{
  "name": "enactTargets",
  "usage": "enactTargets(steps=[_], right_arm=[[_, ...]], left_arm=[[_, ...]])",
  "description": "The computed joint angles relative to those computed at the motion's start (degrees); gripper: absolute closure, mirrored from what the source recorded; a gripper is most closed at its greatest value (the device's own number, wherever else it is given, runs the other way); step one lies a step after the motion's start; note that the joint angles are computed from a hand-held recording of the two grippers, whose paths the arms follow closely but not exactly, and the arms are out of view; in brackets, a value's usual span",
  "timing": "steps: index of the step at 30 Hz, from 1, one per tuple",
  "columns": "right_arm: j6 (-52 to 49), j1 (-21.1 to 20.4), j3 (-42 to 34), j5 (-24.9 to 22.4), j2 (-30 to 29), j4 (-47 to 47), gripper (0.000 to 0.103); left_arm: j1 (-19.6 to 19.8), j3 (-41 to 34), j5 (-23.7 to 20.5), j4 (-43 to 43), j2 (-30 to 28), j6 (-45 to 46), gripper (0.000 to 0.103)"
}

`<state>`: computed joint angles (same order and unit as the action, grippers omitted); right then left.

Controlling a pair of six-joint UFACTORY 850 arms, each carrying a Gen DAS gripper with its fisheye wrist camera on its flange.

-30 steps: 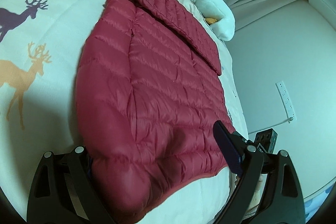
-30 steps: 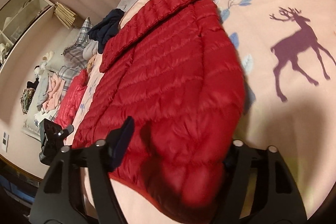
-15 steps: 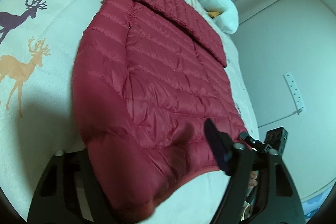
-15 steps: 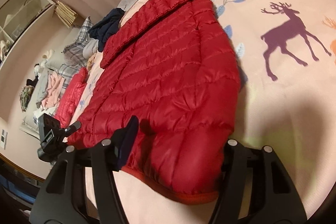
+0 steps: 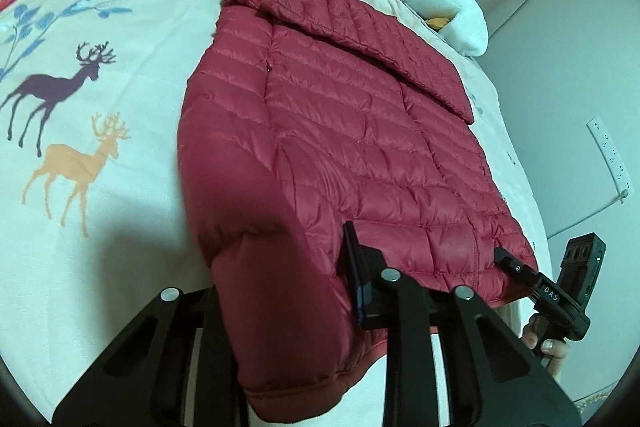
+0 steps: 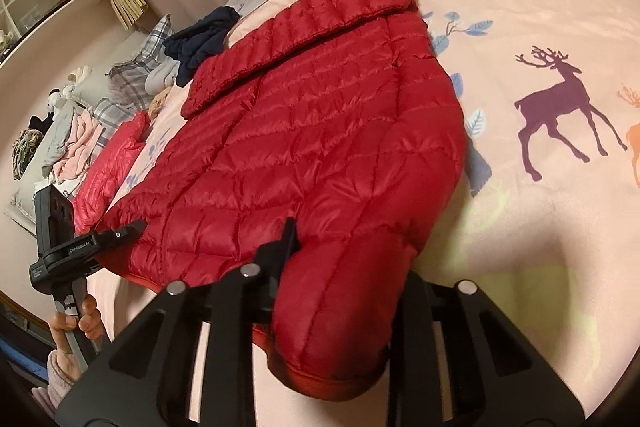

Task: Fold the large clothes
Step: 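Close both grippers on the red jacket hem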

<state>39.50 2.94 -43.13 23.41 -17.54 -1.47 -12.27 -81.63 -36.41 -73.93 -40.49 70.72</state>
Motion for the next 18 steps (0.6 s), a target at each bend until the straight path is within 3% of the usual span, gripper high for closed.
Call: enactTargets(steps=[18], right_arm=[[-0.3, 0.4, 1.0, 1.2, 1.0, 0.4, 0.084]], left_arm=[[-1.3, 1.9, 4.5, 1.9, 2.8, -0.4, 0.081]])
